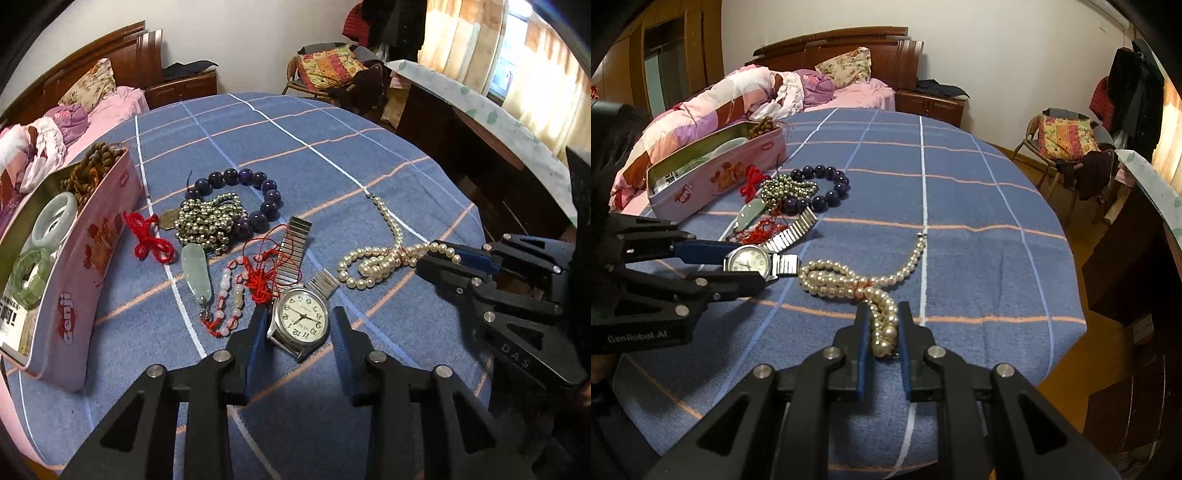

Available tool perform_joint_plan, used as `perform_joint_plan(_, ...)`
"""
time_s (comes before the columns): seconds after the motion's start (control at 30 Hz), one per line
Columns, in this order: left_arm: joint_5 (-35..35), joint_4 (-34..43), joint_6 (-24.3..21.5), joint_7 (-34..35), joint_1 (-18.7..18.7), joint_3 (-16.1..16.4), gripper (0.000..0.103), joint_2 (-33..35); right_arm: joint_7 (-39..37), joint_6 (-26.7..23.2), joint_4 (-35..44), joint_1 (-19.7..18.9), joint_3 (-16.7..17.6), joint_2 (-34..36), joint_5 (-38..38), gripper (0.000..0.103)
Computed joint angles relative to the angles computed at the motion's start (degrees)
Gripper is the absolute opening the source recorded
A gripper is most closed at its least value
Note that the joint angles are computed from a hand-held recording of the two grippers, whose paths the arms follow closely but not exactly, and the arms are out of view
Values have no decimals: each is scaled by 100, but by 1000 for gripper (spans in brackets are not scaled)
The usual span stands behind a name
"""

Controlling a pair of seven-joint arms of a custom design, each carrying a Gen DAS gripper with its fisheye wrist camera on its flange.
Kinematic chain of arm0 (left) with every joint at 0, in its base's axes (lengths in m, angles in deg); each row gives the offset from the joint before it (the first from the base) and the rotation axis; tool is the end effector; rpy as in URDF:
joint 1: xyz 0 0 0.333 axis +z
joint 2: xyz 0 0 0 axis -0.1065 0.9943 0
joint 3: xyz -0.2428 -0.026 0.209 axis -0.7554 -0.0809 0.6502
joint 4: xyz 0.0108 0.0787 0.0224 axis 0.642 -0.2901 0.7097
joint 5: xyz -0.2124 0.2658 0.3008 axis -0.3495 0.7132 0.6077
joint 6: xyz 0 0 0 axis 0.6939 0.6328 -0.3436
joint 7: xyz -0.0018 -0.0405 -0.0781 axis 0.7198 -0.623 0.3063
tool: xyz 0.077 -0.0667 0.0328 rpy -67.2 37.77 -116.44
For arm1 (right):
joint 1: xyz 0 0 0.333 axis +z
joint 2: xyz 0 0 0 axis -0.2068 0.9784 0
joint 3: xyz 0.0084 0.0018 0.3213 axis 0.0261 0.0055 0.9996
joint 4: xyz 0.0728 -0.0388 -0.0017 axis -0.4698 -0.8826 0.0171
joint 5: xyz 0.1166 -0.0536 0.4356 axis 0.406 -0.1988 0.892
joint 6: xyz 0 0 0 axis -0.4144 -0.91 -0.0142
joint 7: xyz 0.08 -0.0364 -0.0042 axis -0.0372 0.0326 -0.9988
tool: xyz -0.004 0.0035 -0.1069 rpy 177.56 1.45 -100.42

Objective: Organize jewelry
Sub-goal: 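Grasp the silver watch with the left tool while the right tool grasps the pearl necklace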

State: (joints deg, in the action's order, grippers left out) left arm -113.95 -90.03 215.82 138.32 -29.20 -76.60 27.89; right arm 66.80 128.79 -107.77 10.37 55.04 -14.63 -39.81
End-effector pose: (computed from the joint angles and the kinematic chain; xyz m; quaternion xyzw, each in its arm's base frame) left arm 0.4503 -0.2491 0.4581 -0.4696 0.8233 -0.3037 0.0973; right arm 0.4359 0.3595 0.4571 -0.7331 0.5834 -0.2378 0.2561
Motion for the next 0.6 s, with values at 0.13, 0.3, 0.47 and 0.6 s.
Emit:
perform_joint_plan(0.13,-325,-40,-4,238,-106,161,16,-127,31,61,-21,-12,-1,-5,-12,18)
perform_joint_plan(0.3,-268,-96,52,264,-84,119,15,-174,-64,137,-26,7,-25,10,47,25)
perform_joint_plan(0.47,-264,-134,180,277,-104,156,13,-255,2,183,81,-23,54,140,-177,72)
perform_joint_plan(0.6,-258,-185,294,267,-86,214,13,-375,23,195,180,10,-21,276,-229,65)
